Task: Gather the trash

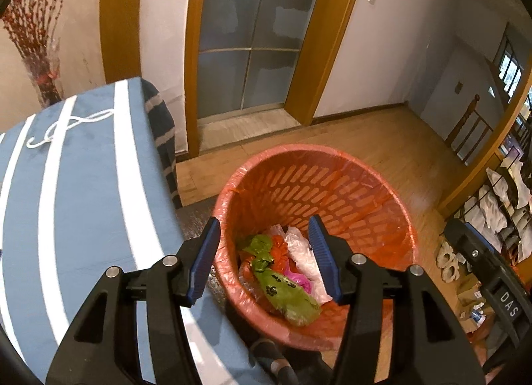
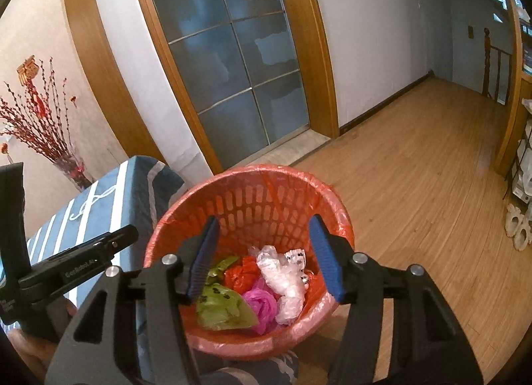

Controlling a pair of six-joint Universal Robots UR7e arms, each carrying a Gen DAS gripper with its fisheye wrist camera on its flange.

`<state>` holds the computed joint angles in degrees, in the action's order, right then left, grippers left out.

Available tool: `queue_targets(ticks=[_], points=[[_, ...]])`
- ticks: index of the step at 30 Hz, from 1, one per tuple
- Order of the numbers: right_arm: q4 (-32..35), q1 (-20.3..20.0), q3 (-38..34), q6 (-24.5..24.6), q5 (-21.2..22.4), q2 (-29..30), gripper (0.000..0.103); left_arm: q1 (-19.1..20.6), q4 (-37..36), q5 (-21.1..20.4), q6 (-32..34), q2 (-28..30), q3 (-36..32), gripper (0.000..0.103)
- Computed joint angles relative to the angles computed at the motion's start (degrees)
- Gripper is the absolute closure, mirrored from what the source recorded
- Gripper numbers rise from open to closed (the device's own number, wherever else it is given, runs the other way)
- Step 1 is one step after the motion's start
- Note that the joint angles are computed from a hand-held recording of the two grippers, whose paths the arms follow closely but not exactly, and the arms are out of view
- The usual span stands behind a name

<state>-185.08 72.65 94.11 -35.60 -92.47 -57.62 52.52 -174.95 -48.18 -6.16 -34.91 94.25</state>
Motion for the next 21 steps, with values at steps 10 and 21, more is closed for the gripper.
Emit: queue_targets(ticks=[10,21], points=[[-5.8,0.4,10.6,-1.3,4.1,-7.4,0.036,-4.3,-9.0,5.0,0.8,-6.4,10.7,0.040],[-16.9,0.0,23.8,-3.3,8.8,-13.6,0.005,-11.2,-27.9,16.1,4.8,-11.9,26.2,0.011]])
